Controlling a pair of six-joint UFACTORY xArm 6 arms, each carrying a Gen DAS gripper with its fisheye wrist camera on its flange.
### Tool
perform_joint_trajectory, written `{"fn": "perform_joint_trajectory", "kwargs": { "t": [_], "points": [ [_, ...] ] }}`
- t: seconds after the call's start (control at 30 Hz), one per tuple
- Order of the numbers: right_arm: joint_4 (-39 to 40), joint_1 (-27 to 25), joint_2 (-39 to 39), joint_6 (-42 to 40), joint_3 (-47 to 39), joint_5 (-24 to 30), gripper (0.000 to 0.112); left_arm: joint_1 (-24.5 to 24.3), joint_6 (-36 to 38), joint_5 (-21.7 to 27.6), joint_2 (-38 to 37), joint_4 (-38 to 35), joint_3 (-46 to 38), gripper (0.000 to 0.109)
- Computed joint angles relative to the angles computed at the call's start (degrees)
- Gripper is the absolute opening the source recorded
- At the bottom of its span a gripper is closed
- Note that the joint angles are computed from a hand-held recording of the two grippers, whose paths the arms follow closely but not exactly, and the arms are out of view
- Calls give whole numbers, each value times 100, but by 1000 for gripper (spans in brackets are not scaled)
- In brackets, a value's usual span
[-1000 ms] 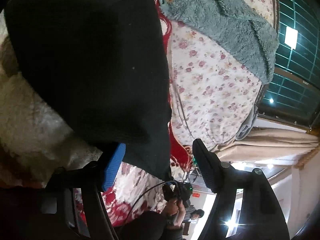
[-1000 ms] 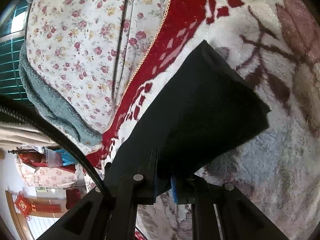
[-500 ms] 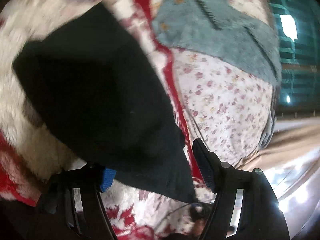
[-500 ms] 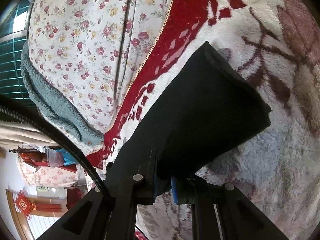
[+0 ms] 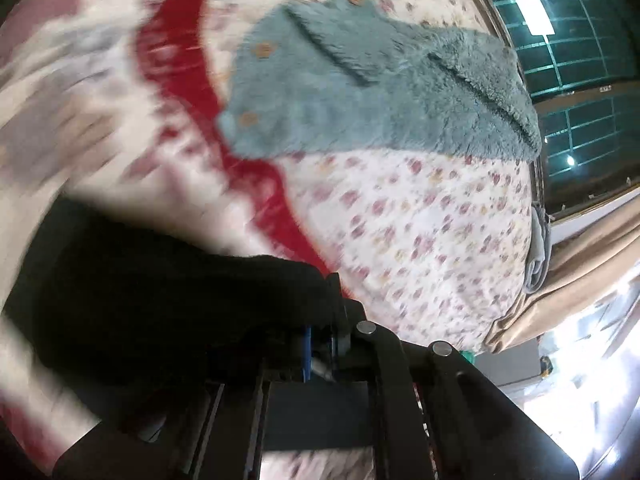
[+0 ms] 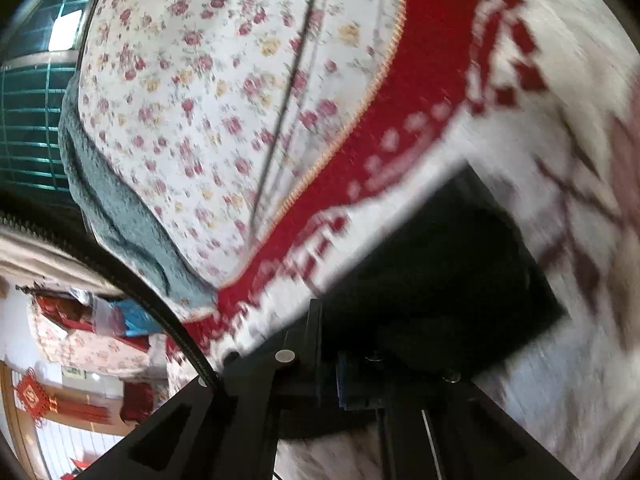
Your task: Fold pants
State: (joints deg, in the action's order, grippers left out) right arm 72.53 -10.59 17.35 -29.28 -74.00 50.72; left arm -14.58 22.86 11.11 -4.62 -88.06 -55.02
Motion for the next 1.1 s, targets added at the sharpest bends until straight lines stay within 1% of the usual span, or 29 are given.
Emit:
{"fn": "perform_joint_trajectory", "kwargs": {
  "t": [0.03,0.07,0.1,0.13,0.17,0.2,0.23,0.27,0.3,0.33,0.37,0.4,0.43,0.47,0.5,0.53,0.63,0.67,0.73,0.8,0.87,0.93,0.97,1.0,1.03,1.07,1.1],
  "points": [
    [331,50,242,18,-291,-73,5,257,-270,355,600,503,-587,9],
    [566,95,576,132,-742,-125,5,523,-675,775,1199,1103,-1166,19],
    [562,170,895,89,-1199,-248,12,685,-1238,1057,1677,1650,-1593,24],
    [317,297,1164,232,-1586,-485,44,858,-1709,1244,2027,1959,-1780,24],
    [-148,418,1335,616,-1751,-774,59,889,-1941,1219,2137,2028,-1818,24],
    [-373,455,1339,1009,-1747,-822,66,846,-1933,1119,2059,1860,-1732,24],
    [-358,399,1344,1163,-1760,-631,66,794,-1686,1023,1910,1641,-1574,24],
    [-127,338,1268,1077,-1645,-465,66,768,-1198,980,1745,1316,-1374,24],
    [-76,308,1126,809,-1420,-513,66,770,-798,980,1593,1025,-1181,25],
    [-255,278,897,629,-1123,-672,66,784,-616,980,1392,868,-937,25],
    [-364,242,725,526,-902,-776,66,836,-433,1033,1047,657,-544,28],
    [-421,143,509,372,-625,-790,66,885,-309,1090,780,533,-259,32],
    [-404,27,377,258,-446,-709,66,943,-192,1139,457,408,86,44],
    [-361,-148,191,179,-211,-535,66,993,-49,1159,69,225,460,53],
    [-284,-321,27,95,0,-343,66,1006,79,1143,-323,56,803,55],
    [-149,-549,-210,-85,289,-98,66,1048,184,1159,-733,-44,1197,57],
    [-141,-986,-689,-261,849,379,66,1220,148,1258,-2000,-152,2364,58],
    [-187,-1106,-818,-253,1021,499,66,1270,145,1279,-2309,-260,2646,60],
    [-349,-1140,-905,-99,1152,598,66,1296,126,1241,-2786,-507,3091,65],
    [-500,-1241,-848,-114,1219,893,66,1215,159,1088,-3177,-817,3423,65],
    [-339,-1273,-556,-165,1105,1197,66,1143,356,1010,-3276,-1181,3572,65],
    [-225,-1235,-371,-186,1037,1163,66,1060,643,971,-3180,-1686,3619,65],
    [-81,-1181,-241,-365,955,1121,66,1044,776,966,-3155,-1834,3629,65],
    [-5,-1161,-193,-559,905,1108,63,984,1083,892,-3083,-2139,3608,65],
    [109,-1110,-178,-859,873,1006,57,1011,1303,938,-3102,-2353,3653,65],
    [209,-1062,-164,-1133,845,894,54,1086,1622,1130,-3034,-2687,3653,66],
    [281,-1046,-126,-1225,810,871,48,1164,1828,1313,-3000,-2826,3685,68]
  ]
}}
